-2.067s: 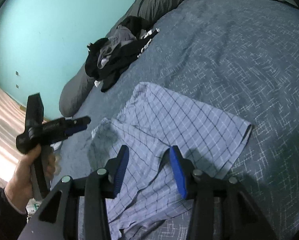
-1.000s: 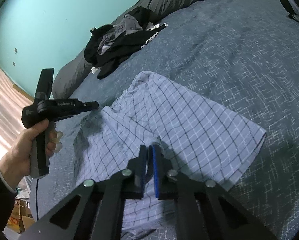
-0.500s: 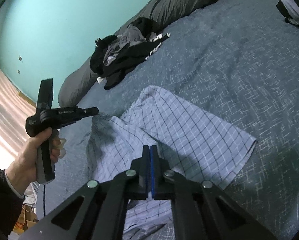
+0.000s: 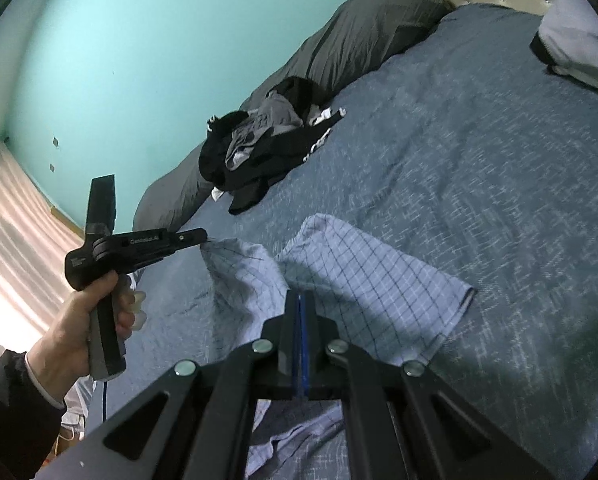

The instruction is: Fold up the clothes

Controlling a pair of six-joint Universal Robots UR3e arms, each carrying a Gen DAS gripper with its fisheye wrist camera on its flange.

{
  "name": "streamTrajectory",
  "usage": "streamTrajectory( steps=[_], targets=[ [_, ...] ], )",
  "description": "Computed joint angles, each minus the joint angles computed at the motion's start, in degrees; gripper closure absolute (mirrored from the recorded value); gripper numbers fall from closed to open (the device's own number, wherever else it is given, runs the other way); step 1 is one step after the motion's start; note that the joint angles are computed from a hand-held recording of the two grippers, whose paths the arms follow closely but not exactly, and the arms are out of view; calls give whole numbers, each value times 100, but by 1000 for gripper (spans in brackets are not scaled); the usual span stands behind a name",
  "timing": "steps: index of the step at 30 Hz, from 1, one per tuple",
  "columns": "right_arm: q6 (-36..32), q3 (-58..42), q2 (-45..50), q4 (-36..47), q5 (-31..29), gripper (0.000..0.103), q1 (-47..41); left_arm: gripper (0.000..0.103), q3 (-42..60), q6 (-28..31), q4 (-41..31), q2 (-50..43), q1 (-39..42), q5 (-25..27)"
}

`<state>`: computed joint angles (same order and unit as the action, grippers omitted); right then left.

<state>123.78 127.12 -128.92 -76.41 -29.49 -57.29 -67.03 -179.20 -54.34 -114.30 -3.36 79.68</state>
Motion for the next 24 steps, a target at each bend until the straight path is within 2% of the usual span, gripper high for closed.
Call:
streamTrajectory(
  steps=[2, 5, 14, 18, 20, 24],
  targets=[
    [-293, -129, -69, 468, 4, 102, -268, 100, 471, -34, -178, -291, -171, 65],
    [-409, -166, 26, 584, -11, 102, -543, 100, 1459, -46, -579, -955, -407, 170],
    [303, 213, 673, -839, -194, 102, -611, 102, 5178, -182, -2221, -3328, -815, 185],
    [827, 459, 1140, -1846, -478, 102, -370, 102, 5503, -171, -2412, -3582, -858, 206],
    [1094, 558, 1430, -2322, -636, 102, -230, 102, 5109, -121, -2331, -3409, -825, 200],
    [1131, 597, 1645, -2386, -689, 102, -191, 102, 4256, -13, -2153, -3038, -728, 130]
  ],
)
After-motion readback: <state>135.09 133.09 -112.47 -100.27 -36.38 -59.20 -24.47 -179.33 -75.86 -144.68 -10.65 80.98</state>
